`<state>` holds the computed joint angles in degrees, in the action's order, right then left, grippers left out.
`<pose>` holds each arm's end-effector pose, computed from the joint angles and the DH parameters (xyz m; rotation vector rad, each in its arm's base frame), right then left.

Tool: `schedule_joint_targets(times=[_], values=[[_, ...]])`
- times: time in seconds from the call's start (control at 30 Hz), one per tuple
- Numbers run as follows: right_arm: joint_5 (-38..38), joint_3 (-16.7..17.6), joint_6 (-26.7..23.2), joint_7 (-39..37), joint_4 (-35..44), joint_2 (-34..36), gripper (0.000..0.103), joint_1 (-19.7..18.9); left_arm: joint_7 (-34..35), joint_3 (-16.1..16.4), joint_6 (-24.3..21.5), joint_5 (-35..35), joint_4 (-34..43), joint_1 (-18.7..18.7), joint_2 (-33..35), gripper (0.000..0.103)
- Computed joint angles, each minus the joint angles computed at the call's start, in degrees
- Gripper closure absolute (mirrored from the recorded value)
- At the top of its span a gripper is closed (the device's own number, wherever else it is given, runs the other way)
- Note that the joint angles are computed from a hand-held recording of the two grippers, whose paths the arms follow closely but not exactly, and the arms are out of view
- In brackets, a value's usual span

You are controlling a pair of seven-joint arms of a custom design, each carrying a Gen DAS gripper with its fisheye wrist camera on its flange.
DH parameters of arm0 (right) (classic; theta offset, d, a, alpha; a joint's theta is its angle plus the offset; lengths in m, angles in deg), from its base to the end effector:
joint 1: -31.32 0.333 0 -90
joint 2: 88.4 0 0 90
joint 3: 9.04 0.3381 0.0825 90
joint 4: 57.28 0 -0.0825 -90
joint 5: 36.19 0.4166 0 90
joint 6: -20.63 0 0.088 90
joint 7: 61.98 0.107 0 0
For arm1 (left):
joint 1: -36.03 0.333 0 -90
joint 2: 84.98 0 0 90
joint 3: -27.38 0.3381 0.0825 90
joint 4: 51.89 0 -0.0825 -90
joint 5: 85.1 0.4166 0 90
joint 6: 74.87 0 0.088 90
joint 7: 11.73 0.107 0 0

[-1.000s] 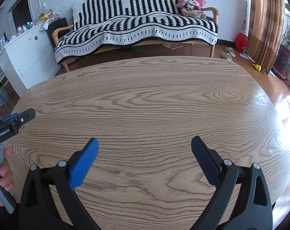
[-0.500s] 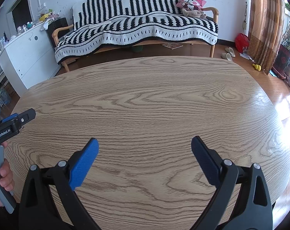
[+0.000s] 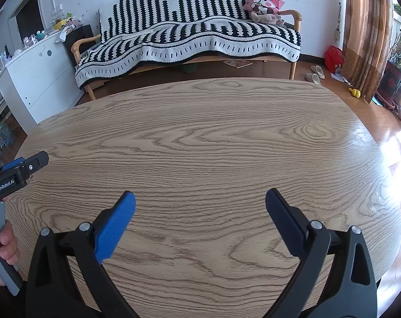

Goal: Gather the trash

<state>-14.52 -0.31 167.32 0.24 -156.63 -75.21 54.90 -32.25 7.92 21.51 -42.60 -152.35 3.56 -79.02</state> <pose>0.6044 0.3648 0.5213 -2.2895 0.9557 -0.2032 0.4361 -0.4383 0.5270 -2.3148 0.8451 -0.3620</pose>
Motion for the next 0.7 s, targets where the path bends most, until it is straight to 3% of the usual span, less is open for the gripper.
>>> schedule_joint_targets(times=[0.17, 0.33, 0.7], values=[[0.0, 0.0, -0.1, -0.1, 0.0, 0.0, 0.008, 0.0, 0.1, 0.0, 0.2, 0.1, -0.2, 0.1, -0.1, 0.007], [0.1, 0.0, 0.0, -0.1, 0.0, 0.0, 0.008, -0.1, 0.7, -0.2, -3.9, 0.6, 2.3, -1.0, 1.6, 0.007], [-0.5, -0.2, 0.1, 1.0, 0.4, 0.3, 0.007, -0.1, 0.6, 0.2, -3.1, -0.8, 2.0, -1.0, 1.3, 0.007]])
